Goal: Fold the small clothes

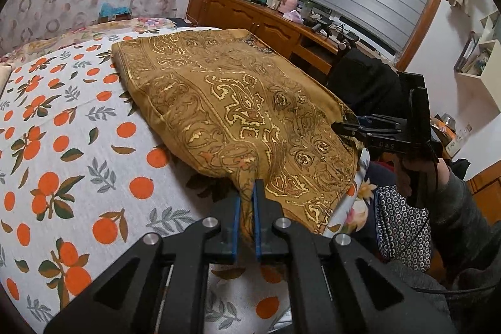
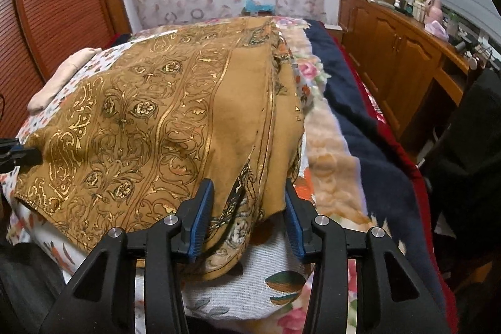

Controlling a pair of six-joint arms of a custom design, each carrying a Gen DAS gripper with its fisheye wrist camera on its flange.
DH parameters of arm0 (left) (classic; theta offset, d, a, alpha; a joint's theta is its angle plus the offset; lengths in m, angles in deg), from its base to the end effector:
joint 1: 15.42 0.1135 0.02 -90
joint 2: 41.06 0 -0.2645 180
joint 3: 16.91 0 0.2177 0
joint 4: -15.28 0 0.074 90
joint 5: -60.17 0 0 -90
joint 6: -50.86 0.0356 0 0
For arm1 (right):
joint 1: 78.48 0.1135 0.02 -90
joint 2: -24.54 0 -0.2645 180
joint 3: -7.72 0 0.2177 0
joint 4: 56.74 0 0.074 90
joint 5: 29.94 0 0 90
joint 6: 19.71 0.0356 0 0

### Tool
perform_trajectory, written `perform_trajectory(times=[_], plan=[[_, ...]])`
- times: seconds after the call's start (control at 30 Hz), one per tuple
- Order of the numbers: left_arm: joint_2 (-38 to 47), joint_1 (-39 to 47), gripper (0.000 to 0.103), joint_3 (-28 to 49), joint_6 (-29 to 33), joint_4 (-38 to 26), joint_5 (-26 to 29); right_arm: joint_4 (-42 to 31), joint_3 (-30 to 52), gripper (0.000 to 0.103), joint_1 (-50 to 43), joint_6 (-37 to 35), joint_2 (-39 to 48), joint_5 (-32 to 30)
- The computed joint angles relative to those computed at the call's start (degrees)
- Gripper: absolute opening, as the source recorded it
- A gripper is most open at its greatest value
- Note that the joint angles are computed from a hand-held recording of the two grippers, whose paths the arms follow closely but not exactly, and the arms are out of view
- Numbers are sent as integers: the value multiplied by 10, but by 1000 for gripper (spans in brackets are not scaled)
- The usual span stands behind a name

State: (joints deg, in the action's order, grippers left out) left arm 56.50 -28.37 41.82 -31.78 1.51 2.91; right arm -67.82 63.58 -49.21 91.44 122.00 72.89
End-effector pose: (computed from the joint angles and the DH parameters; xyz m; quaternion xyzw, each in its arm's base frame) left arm 0.2759 -0.0832 0.1566 0.2492 0.8786 -0.2816 0.2942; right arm 0.2508 0.1315 0.1448 -0.0310 0.9417 0.0397 0.3328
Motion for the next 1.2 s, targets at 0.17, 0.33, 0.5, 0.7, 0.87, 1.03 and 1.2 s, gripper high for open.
perform_trajectory(times=[0.17, 0.33, 0.5, 0.7, 0.87, 1.03, 1.2], plan=[[5, 1, 3, 3, -2, 4, 2, -5, 8, 36, 4, -11, 6, 2], [4, 5, 3, 5, 4, -1, 21, 8, 5, 9, 8, -21, 6, -24], [-4, 15, 3, 26, -8, -7, 38, 41, -16, 3, -19, -19, -26, -78], [0, 31, 2, 108, -41, -25, 52, 40, 16, 2, -43, -38, -78, -101], [56, 44, 3, 232, -60, -65, 40, 12, 124, 2, -65, -80, -44, -101], [143, 44, 3, 361, -73, -101, 14, -42, 289, 2, -96, -120, 69, -113], [251, 43, 3, 510, -75, -159, -13, -121, 475, 2, -122, -147, 212, -133]])
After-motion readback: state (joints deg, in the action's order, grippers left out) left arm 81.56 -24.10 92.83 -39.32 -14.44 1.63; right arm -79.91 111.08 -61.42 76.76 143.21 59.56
